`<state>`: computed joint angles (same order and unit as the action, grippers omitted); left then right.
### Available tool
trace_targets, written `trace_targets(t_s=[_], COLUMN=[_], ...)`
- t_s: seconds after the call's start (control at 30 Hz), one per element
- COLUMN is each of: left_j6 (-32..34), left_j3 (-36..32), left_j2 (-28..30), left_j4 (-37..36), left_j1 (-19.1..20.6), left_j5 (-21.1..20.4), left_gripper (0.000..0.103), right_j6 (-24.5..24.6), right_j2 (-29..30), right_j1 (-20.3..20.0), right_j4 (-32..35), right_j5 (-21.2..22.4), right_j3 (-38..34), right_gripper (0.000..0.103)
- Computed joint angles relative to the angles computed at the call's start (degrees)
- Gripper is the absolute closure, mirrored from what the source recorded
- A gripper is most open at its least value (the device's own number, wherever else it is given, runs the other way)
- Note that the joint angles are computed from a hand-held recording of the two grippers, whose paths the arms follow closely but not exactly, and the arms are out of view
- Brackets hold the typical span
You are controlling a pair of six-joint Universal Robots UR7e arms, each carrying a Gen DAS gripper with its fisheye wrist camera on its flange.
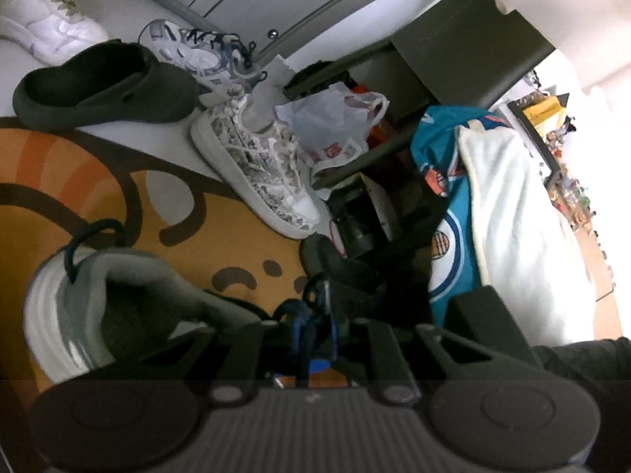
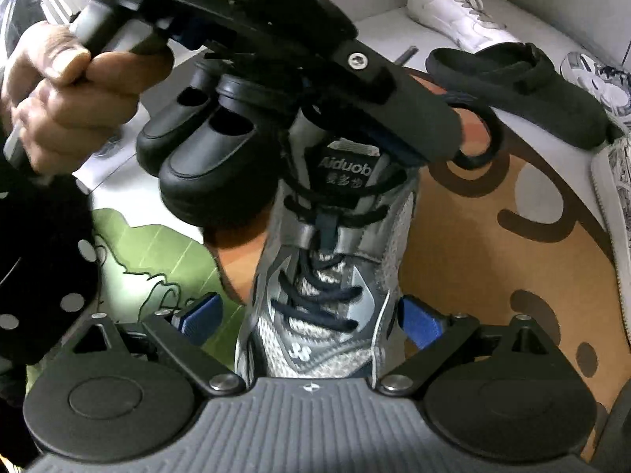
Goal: Organize scattered shoes
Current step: 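Lower the grey-white sneaker beside the black clogs with the left tool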
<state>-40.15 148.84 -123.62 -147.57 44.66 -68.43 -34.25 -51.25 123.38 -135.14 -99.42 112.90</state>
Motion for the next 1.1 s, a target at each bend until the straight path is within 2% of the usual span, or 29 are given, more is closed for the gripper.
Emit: trace_targets(t_s=[0.17,0.33,0.47,0.63,0.77,0.87,1.1], left_j6=[0.2,1.2,0.1,-0.3,-0.6,-1.1,-2.1], left_j3=[-0.3,-0.1,0.1,0.5,0.5,0.3,-0.7], left_j2=[-0.5,0.0,-1.1,-3.5,-4.0,-4.7,-6.0], left_j4=[0.6,-1.7,0.5,1.7,2.4,3.7,6.3], left_j1=[1.8,4.3,4.5,4.6,4.9,4.6,5.1], left_j5=[1.7,0.9,1.9,2.5,2.5,3.1,3.8], left_gripper=[0.089,0.089,0.089,0.089,0.089,0.089,0.089], right_j6=[1.3,0.6,1.5,5.6,5.6,5.7,7.5], right_j2=[1.7,2.5,5.0,6.9,7.2,7.8,8.0], right_j1=[0.0,1.0,2.3,1.4,1.4,2.1,1.9], right_j4=[-2.0,-1.1,-3.5,-4.8,-4.2,-4.9,-4.6], right_j5=[0.8,2.4,0.9,1.2,2.0,1.0,3.0], right_j3=[0.1,-0.5,-1.4,-2.3,-2.2,-2.2,-2.7], right_gripper=[0.005,0.008,0.011,0.011,0.011,0.011,0.011])
